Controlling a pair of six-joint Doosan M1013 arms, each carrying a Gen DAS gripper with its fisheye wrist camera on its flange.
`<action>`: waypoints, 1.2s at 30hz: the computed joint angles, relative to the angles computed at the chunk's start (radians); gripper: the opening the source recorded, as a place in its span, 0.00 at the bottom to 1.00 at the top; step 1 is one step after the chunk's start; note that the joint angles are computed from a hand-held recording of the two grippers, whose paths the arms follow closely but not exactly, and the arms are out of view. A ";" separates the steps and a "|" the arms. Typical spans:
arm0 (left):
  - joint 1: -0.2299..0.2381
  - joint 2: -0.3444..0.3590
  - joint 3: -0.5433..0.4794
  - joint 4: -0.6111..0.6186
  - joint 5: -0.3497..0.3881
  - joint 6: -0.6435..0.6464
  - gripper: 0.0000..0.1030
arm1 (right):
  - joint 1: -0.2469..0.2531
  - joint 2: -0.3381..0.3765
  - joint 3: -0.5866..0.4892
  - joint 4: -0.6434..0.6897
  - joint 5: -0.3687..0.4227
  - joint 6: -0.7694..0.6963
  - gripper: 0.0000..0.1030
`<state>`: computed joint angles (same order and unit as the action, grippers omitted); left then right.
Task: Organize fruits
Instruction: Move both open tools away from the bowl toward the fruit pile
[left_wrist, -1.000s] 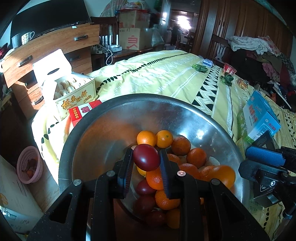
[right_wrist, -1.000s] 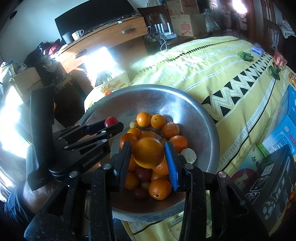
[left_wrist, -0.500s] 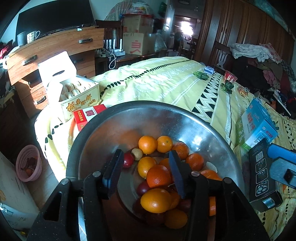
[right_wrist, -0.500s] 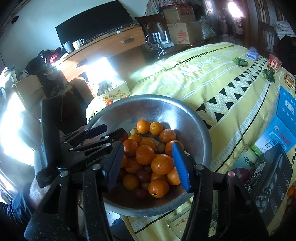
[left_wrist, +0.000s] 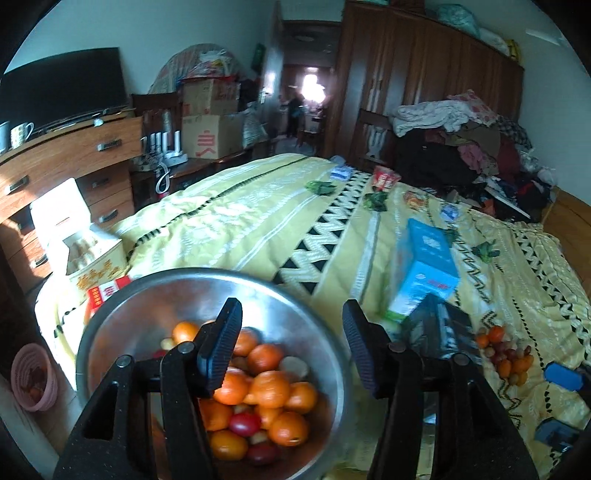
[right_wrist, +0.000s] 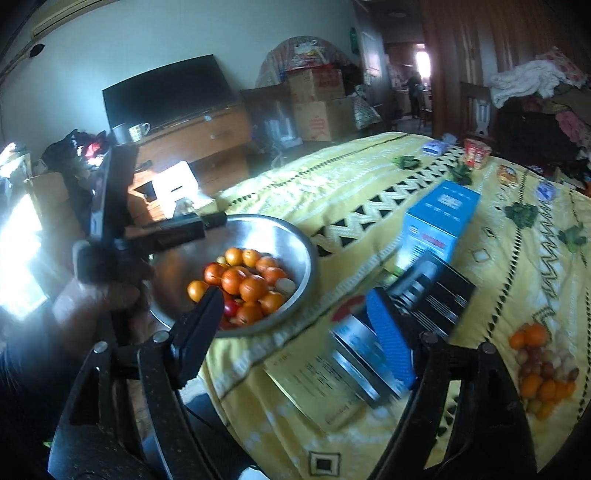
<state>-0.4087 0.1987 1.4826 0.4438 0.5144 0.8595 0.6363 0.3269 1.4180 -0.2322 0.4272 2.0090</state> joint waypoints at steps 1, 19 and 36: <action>-0.019 0.005 -0.012 -0.033 -0.019 0.046 0.56 | -0.006 -0.019 0.036 -0.041 0.002 0.060 0.79; -0.237 0.380 -0.400 -0.880 0.284 0.915 0.42 | -0.146 -0.226 0.401 -0.344 0.062 0.699 0.74; -0.265 0.532 -0.541 -0.832 0.382 0.806 0.39 | -0.250 -0.244 0.489 -0.143 -0.048 0.567 0.73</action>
<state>-0.6735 0.7304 0.9412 -0.3880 0.8960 1.6651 0.3865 0.0826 1.9068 -0.3755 0.3789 2.5763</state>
